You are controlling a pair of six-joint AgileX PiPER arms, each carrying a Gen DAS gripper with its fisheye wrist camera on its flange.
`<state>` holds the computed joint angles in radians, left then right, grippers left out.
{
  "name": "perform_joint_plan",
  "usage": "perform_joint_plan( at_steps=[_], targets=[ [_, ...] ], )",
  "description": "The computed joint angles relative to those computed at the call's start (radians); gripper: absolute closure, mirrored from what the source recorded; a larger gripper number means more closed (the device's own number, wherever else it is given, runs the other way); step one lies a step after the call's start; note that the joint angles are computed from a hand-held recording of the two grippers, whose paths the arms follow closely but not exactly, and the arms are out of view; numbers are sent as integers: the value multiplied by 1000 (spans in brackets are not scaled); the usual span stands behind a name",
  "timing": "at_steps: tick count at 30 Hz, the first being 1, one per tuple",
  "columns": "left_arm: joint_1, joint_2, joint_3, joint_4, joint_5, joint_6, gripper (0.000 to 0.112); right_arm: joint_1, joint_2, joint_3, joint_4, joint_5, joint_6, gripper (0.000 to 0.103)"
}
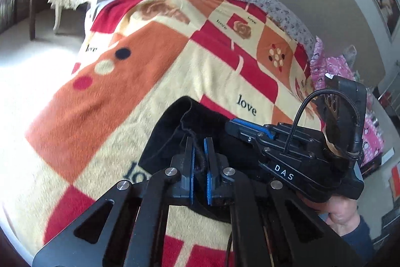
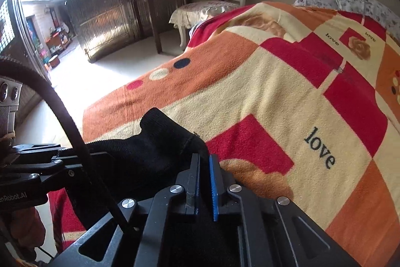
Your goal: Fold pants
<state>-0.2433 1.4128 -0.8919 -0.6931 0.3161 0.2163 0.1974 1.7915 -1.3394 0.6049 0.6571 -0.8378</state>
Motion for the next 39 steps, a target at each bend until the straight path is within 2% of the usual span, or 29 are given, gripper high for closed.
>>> perform_joint_plan(
  at_steps=[3, 6, 9, 11, 13, 14, 17, 18, 19, 20, 21, 22, 24, 26, 28, 32, 34, 36, 38, 39],
  targets=[
    [8, 36, -62, 121, -7, -68, 107, -5, -18, -11, -4, -15, 28, 98],
    [40, 94, -90, 230, 17, -166, 107, 3, -3, -39, 4, -11, 62, 98],
    [37, 165, -85, 470, 13, -405, 107, 48, 40, -29, -5, -51, 92, 98],
    [55, 204, -76, 469, 29, -409, 107, 85, 81, -15, -50, -85, 137, 98],
    [83, 194, -46, 344, 31, -298, 107, 94, 70, 30, -26, -141, 120, 98],
    [94, 178, -35, 319, 35, -273, 107, 85, 59, 39, -4, -134, 108, 98],
    [93, 102, -9, 390, 42, -343, 107, 35, -5, 80, 46, -97, 82, 95],
    [82, 73, -1, 441, 45, -394, 107, 11, -45, 115, 76, -95, 51, 88],
    [67, 43, 5, 482, 52, -430, 107, -15, -71, 133, 102, -83, 25, 73],
    [49, 19, 9, 514, 56, -457, 105, -61, -111, 163, 144, -57, -15, 63],
    [29, 1, 11, 540, 64, -479, 98, -101, -145, 189, 174, -37, -39, 50],
    [12, -12, 10, 532, 72, -468, 93, -164, -190, 230, 218, -8, -84, 49],
    [-8, -29, 11, 406, 82, -353, 70, -270, -252, 278, 244, 34, -122, 49],
    [-28, -31, 6, 277, 86, -243, 60, -408, -312, 318, 244, 79, -143, 49],
    [-66, -9, -26, 257, 90, -229, 59, -558, -314, 317, 245, 151, -154, 49],
    [-149, 77, -99, 265, 79, -250, 59, -742, -181, 237, 254, 297, -113, 48],
    [-181, 131, -142, 336, 84, -321, 59, -773, -121, 215, 294, 356, -107, 48],
    [-212, 174, -172, 484, 88, -468, 59, -773, -70, 203, 354, 409, -128, 48],
    [-220, 206, -191, 576, 120, -563, 59, -730, -52, 202, 373, 396, -134, 49],
    [-215, 211, -185, 566, 121, -554, 59, -696, -45, 198, 374, 378, -146, 62]
  ],
)
